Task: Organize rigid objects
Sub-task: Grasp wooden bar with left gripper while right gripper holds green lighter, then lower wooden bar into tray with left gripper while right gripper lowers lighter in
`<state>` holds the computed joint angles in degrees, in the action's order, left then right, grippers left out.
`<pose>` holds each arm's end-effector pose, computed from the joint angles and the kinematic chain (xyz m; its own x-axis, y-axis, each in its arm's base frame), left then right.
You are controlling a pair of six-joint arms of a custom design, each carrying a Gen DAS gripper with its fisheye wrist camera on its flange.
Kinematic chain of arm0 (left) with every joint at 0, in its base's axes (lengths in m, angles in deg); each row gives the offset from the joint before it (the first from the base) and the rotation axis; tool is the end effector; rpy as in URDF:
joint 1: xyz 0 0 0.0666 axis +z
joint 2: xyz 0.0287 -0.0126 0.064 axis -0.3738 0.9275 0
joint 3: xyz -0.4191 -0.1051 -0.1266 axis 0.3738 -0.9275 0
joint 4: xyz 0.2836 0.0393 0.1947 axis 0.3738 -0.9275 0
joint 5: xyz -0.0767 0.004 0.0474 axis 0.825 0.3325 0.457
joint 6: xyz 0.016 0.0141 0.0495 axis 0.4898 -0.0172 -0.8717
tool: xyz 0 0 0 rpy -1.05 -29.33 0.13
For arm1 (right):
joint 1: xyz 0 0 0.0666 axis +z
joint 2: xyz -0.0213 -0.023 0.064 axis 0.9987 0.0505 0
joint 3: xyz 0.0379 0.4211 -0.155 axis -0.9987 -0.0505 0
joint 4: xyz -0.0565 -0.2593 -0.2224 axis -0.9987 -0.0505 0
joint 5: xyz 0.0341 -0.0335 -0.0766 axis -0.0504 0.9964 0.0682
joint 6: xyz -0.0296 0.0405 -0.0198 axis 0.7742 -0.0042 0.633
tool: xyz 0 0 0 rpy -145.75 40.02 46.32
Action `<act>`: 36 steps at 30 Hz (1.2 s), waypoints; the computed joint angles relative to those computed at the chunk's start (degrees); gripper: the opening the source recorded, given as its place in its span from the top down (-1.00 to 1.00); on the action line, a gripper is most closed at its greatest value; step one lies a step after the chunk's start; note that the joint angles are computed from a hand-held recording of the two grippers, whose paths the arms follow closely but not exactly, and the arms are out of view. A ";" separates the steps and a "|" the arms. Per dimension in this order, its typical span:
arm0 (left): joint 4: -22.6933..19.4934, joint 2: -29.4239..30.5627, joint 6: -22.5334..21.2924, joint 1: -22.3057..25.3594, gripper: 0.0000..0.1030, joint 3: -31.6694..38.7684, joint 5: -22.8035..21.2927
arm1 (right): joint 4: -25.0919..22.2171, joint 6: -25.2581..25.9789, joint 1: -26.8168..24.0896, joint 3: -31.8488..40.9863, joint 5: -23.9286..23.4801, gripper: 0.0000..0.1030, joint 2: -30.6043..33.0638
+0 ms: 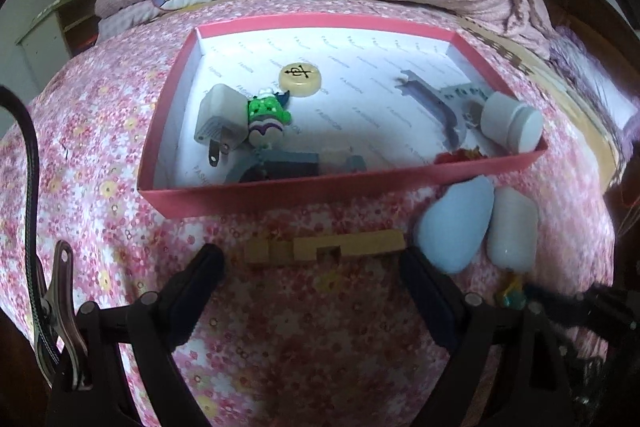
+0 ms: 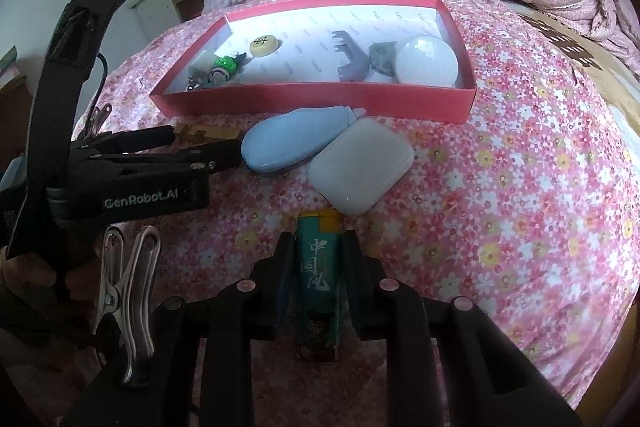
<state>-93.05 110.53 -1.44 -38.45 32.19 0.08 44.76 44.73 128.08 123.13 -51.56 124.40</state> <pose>0.3507 -0.0969 0.2548 -0.7915 -0.0793 -0.6060 -0.0792 0.9965 -0.0269 0.3407 0.2961 0.2510 -0.7464 -0.2722 -0.6072 -0.4710 0.8608 0.1930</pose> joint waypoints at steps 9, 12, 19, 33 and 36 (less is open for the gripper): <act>-2.59 1.05 4.95 -1.33 -0.81 1.82 -3.88 | 3.37 -0.16 -0.68 -1.90 -1.91 0.53 -0.39; -2.43 1.78 5.03 -2.53 -0.83 1.99 -6.68 | 4.14 -0.35 -1.10 -2.29 -2.99 0.53 -0.43; -1.87 1.54 4.70 -2.08 -0.71 1.80 -5.95 | 4.77 -0.19 -1.27 -2.61 -3.60 0.53 -0.55; 1.01 -2.53 0.70 -1.64 -0.56 -1.98 -3.30 | 4.04 0.12 -0.56 -2.12 -2.11 0.53 -0.52; 1.73 -3.90 -0.04 -1.30 -0.56 -2.55 -2.59 | 3.98 -0.83 -1.29 -2.01 -4.64 0.53 -0.53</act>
<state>-91.32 106.63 -1.49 -39.75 29.64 -2.51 48.74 43.90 126.78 121.12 -56.19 123.87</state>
